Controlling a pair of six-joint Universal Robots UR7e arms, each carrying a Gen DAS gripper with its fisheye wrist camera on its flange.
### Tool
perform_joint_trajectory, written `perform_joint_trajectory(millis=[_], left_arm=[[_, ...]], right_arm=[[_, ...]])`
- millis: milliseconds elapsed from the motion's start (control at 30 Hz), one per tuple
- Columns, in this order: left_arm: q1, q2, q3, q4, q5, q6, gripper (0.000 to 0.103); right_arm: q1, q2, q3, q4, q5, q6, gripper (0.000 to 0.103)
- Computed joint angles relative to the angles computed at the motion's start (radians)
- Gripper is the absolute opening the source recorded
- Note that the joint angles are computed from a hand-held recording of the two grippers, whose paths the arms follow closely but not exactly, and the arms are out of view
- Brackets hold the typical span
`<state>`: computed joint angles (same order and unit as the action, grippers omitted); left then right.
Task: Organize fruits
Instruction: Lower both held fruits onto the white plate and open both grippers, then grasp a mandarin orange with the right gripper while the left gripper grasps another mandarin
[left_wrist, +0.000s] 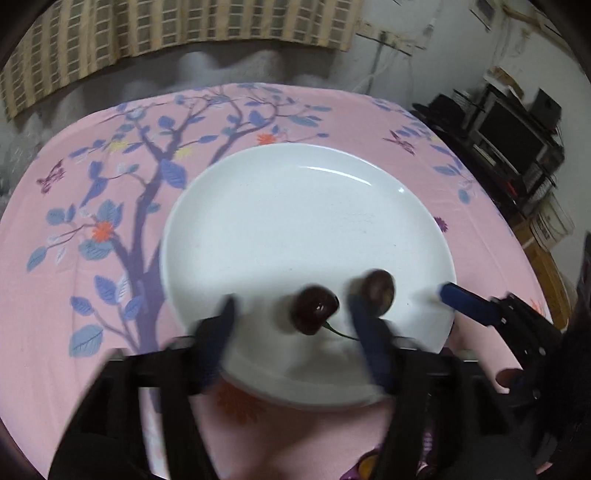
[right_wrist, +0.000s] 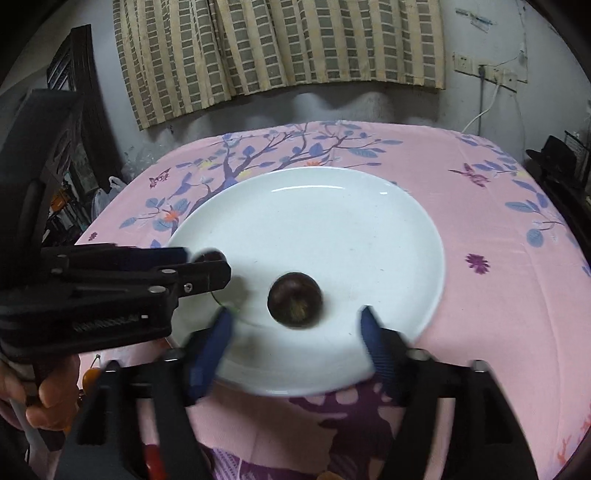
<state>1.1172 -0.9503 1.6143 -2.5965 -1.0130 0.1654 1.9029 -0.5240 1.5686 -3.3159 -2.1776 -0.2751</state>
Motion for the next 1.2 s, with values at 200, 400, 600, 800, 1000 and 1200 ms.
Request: perform_joint_trajectory(millis=[200, 400, 600, 800, 1000, 1200], left_arm=[[-0.044, -0.236, 0.24, -0.132, -0.023, 0.057, 0.098], [-0.082, -0.521, 0.539, -0.152, -0.019, 0.027, 0.098], [-0.077, -0.708, 0.744, -0.135, -0.054, 0.001, 0.098], [-0.106, -0.825, 0.832, -0.091, -0.022, -0.03, 0.098], [-0.146, -0.89, 0.875, -0.074, -0.011, -0.046, 0.098], [-0.172, -0.875, 0.886, -0.071, -0.037, -0.05, 0.098]], right_arm=[[0.08, -0.14, 0.272, -0.14, 0.001, -0.04, 0.076], [0.165, -0.219, 0.537, -0.182, -0.032, 0.008, 0.076], [0.187, -0.197, 0.605, -0.102, -0.033, 0.06, 0.076], [0.154, -0.185, 0.593, -0.083, -0.033, 0.08, 0.071], [0.121, -0.194, 0.574, -0.03, 0.025, 0.085, 0.069], [0.116, -0.198, 0.572, -0.032, 0.046, 0.065, 0.042]])
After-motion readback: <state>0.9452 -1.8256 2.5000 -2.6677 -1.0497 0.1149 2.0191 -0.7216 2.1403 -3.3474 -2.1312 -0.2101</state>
